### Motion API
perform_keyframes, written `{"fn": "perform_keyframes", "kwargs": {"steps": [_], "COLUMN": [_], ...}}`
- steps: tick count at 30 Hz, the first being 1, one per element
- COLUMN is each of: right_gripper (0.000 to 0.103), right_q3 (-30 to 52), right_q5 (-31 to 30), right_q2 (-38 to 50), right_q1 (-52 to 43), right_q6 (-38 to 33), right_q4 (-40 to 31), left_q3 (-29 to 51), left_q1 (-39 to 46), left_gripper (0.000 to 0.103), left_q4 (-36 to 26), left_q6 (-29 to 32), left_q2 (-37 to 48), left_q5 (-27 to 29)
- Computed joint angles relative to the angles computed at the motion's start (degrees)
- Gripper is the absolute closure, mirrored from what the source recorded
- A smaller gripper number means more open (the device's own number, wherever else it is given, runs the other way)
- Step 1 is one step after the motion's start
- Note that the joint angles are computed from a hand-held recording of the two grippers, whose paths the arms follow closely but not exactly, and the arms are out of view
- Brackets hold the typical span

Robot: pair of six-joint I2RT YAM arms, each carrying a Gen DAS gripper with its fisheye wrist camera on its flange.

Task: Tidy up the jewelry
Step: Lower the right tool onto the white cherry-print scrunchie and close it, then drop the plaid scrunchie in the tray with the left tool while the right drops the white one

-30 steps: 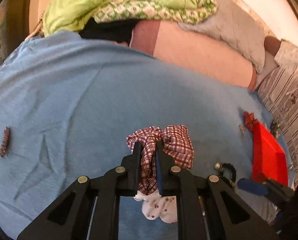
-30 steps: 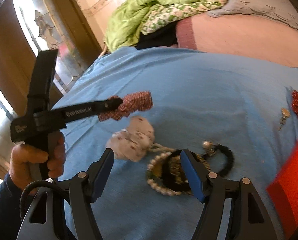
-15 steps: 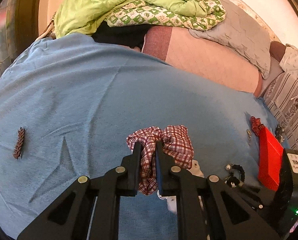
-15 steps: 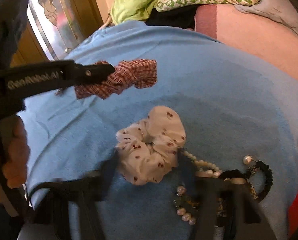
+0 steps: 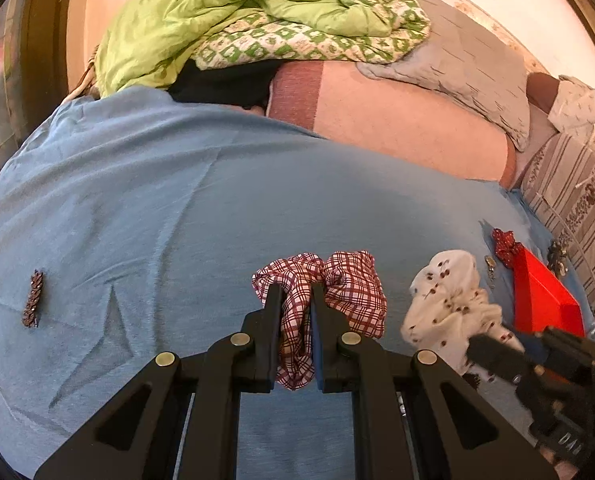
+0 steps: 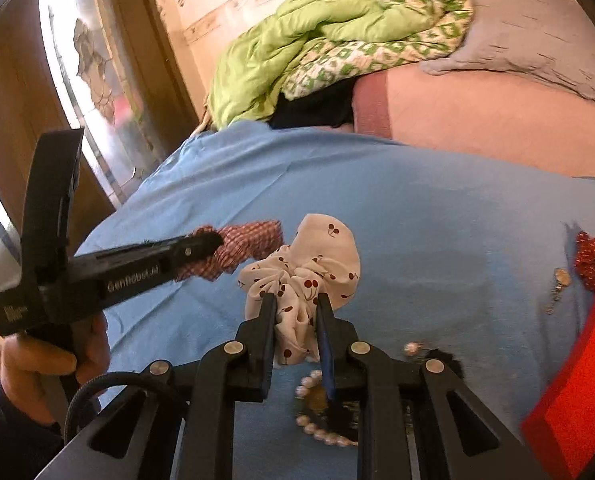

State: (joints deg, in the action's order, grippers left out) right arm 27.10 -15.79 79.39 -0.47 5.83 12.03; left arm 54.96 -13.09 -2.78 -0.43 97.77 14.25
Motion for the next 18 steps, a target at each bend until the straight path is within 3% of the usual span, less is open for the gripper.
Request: {"fn": "perform_keyframes", "kwargs": {"steps": [11, 18], "right_gripper": [0.082, 0.082], "right_q3": [-2.49, -1.51], "right_q5": [-7.45, -17.00], "right_q2": [-9.19, -12.52], "right_q1": [-15.12, -32.48], "right_q6": [-3.77, -9.94], "right_q4": [-6.31, -13.80], "left_q3": [-0.51, -0.28], "left_q1": [-9.01, -18.29], "left_gripper": [0.090, 0.090], "left_q4": [0.87, 0.83], "left_q6": [-1.97, -3.84], "left_q2": [-1.50, -3.30], "left_q5": [-2.50, -5.86]}}
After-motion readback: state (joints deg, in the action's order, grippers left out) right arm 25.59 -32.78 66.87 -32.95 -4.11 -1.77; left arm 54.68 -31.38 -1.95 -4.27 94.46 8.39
